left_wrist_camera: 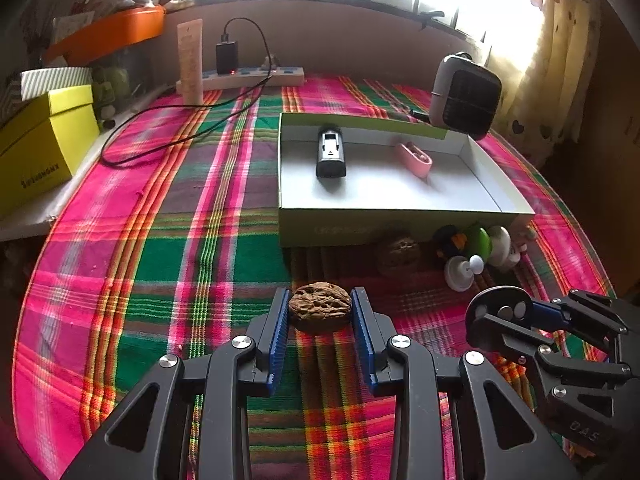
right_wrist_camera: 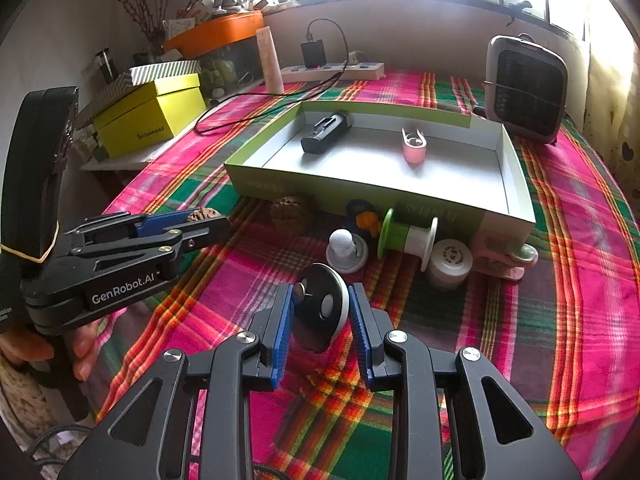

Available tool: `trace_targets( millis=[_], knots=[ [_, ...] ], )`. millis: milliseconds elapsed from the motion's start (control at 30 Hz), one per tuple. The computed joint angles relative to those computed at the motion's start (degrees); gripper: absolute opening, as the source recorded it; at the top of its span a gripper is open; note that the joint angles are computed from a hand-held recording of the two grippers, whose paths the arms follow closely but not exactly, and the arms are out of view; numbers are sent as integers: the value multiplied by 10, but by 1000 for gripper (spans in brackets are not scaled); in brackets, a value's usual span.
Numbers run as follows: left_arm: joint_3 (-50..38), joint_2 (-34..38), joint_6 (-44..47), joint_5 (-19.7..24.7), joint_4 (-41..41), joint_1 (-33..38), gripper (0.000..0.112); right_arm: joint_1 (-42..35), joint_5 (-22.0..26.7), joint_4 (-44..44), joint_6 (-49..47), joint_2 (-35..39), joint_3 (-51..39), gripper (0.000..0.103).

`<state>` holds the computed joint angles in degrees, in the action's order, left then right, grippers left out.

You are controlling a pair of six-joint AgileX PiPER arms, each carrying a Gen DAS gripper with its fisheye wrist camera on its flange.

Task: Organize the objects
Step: 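Lift the walnut with the left gripper while the right lifts the black disc, then carry the walnut and black disc over the tray with both grippers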

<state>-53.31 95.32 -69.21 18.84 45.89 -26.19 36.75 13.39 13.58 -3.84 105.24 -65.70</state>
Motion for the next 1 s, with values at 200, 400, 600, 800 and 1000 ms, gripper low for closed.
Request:
trace_targets(
  millis=[200, 400, 600, 800, 1000],
  knots=[
    [-4, -4, 4, 4, -2, -5, 28, -4, 1, 15, -14, -7, -1, 29],
    [-16, -9, 18, 9, -13, -6, 28, -9, 5, 12, -15, -15, -8, 29],
    [-36, -6, 48, 12, -36, -2, 28, -16, 12, 8, -13, -14, -23, 29],
    [-66, 9, 94, 17, -74, 3, 29, -27, 20, 7, -11, -7, -43, 29],
    [-109, 33, 140, 26, -108, 8, 28, -47, 36, -7, -3, 8, -83, 29]
  ],
)
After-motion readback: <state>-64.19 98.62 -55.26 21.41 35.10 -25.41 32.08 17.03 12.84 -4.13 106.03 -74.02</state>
